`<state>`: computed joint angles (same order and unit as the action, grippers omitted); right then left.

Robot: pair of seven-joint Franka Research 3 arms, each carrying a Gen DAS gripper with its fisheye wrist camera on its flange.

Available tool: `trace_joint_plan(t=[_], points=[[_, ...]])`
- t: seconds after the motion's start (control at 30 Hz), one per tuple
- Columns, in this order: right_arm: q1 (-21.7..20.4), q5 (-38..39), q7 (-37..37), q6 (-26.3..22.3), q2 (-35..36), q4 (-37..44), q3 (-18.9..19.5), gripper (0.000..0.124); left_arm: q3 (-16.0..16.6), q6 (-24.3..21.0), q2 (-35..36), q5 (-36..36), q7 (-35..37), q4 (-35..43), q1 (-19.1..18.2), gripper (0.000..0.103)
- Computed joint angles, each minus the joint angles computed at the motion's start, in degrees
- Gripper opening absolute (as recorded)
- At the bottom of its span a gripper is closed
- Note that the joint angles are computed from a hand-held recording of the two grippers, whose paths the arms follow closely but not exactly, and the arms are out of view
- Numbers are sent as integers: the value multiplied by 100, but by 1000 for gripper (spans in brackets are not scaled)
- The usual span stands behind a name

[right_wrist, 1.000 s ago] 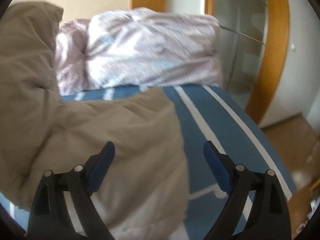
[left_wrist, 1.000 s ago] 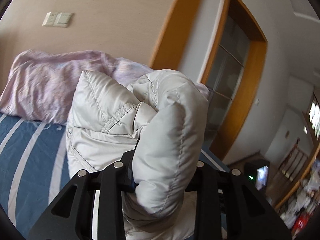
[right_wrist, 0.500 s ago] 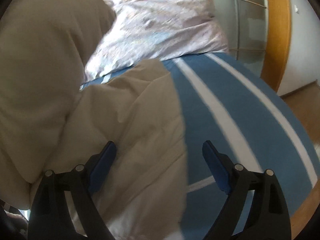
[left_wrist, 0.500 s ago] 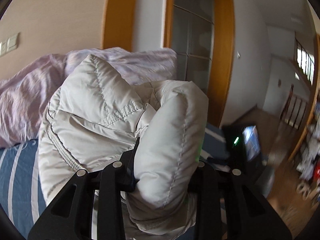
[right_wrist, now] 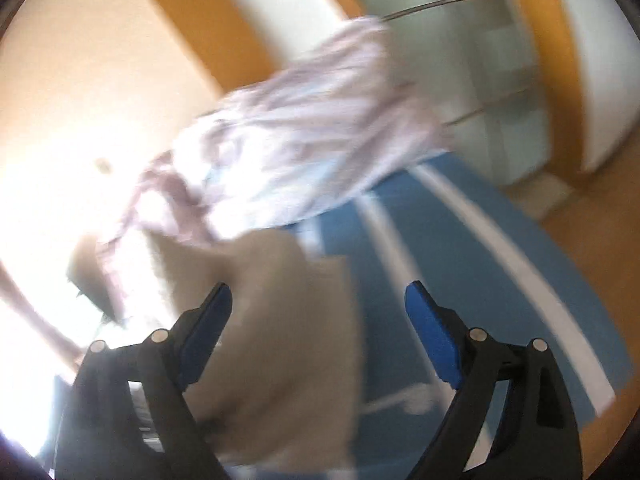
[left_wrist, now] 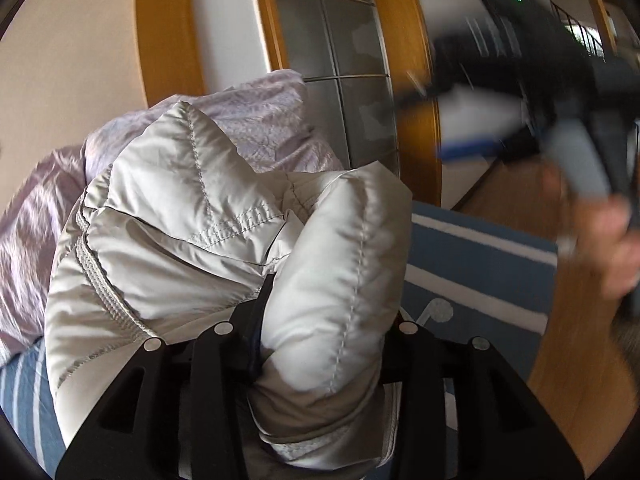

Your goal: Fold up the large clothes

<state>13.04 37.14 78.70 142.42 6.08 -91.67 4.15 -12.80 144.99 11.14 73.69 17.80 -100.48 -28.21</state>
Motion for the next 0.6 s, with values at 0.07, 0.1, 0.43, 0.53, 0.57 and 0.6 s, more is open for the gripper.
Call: trace_joint_plan(t=[0.07, 0.1, 0.43, 0.53, 0.57, 0.6], points=[[-83, 417, -352, -764, 370, 725, 81, 88, -15, -122, 111, 107, 61, 77, -77, 40], [-104, 479, -382, -1036, 524, 998, 113, 88, -13, -142, 160, 137, 105, 107, -104, 41], [43, -339, 302, -3220, 2542, 4223, 352, 88, 98, 433, 217, -12, 126, 63, -24, 41], [70, -512, 547, -3560, 3033, 4924, 419, 88, 108, 418, 235, -37, 144, 67, -43, 41], [68, -560, 568, -3622, 3092, 4995, 435, 88, 111, 412, 248, -48, 167, 78, -48, 42], [69, -590, 578, -3672, 3131, 5027, 456, 88, 111, 408, 251, -66, 186, 82, -54, 42]])
